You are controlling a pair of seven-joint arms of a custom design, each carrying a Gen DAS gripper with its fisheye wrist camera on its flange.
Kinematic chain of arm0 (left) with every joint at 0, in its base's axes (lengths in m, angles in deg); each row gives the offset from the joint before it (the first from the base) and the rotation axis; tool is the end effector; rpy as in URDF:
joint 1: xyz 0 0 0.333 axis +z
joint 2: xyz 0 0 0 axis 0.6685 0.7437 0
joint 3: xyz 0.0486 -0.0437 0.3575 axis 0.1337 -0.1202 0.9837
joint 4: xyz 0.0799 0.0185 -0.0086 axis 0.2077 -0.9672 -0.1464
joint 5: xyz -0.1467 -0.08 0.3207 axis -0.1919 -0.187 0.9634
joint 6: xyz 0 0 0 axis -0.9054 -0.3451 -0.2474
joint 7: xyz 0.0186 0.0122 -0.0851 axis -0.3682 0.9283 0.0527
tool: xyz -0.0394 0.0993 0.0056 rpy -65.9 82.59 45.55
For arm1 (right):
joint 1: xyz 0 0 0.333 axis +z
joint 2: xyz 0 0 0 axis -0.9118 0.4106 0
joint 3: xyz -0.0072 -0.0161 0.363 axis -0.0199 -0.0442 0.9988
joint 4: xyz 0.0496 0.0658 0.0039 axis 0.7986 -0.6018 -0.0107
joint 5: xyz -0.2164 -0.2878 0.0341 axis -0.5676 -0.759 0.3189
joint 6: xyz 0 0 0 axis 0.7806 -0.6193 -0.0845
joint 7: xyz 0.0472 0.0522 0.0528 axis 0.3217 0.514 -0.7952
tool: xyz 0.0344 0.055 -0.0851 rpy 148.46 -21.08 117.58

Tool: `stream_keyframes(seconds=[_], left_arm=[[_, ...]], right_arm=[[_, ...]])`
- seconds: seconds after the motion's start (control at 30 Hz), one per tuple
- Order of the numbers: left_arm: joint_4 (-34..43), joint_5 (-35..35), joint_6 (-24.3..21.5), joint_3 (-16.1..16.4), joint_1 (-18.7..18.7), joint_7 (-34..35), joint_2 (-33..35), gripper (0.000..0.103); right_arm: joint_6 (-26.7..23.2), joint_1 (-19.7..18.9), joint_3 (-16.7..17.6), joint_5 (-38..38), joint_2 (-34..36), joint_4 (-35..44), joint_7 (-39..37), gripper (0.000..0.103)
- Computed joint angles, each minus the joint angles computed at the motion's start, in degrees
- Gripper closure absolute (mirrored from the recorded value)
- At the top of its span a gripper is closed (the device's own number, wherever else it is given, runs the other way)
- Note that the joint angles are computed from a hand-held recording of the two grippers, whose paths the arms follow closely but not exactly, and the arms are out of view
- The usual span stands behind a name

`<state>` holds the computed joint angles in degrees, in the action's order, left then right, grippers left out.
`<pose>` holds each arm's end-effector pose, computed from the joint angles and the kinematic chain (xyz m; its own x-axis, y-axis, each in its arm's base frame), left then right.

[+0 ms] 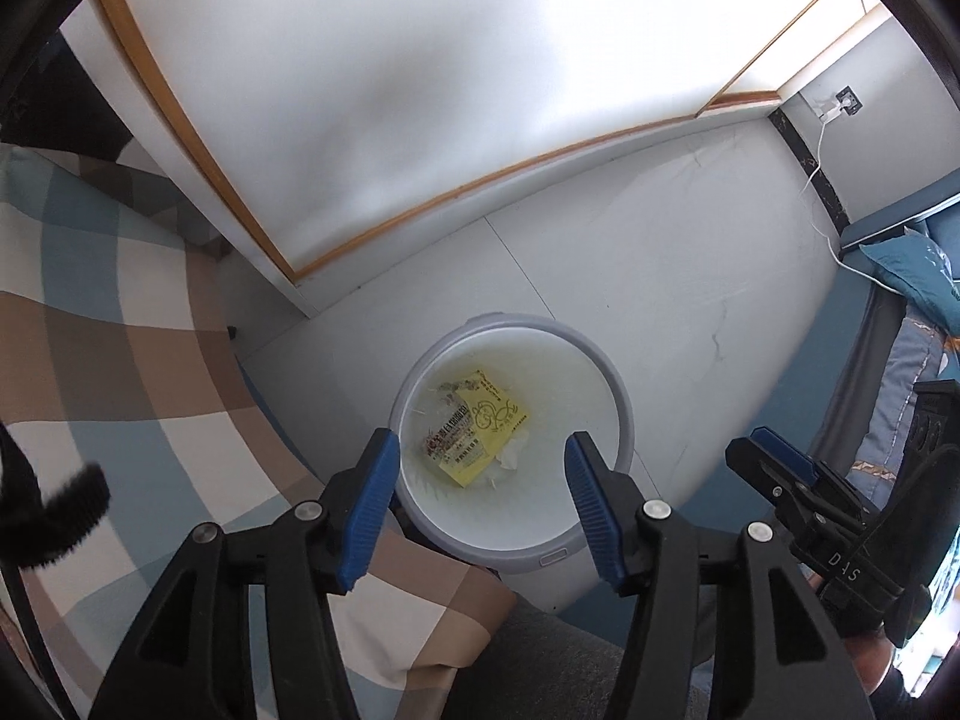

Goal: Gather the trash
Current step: 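Move both open grippers back over the table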

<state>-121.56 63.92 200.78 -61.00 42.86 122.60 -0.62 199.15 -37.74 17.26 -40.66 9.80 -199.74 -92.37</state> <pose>0.5876 -0.0696 0.5197 -0.6381 -0.7447 0.1955 -0.7698 0.6115 -0.1833 0.4321 0.3218 0.4103 -0.5496 -0.7067 -0.4455 -0.6507 0.6966 -0.3023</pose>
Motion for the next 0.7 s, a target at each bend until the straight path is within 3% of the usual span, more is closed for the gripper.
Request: stream_keyframes(seconds=[0.2, 0.4, 0.7], left_arm=[[-2.56, -5.11, 7.2, 0.98, 2.11, 4.42, -3.99, 0.05], [-2.96, -11.74, 10.18, 2.74, 4.9, 6.59, -6.85, 0.049], [-3.12, -20.08, 13.93, 6.12, 9.41, 11.74, -9.68, 0.034]], right_arm=[[-6.2, 0.74, 1.02, -3.96, -3.0, 2.98, 2.56, 0.041], [-14.15, 0.94, 3.82, -6.68, -5.45, 7.8, 2.17, 0.04], [-25.6, 4.23, 7.12, -12.39, -4.38, 20.79, -1.89, 0.032]])
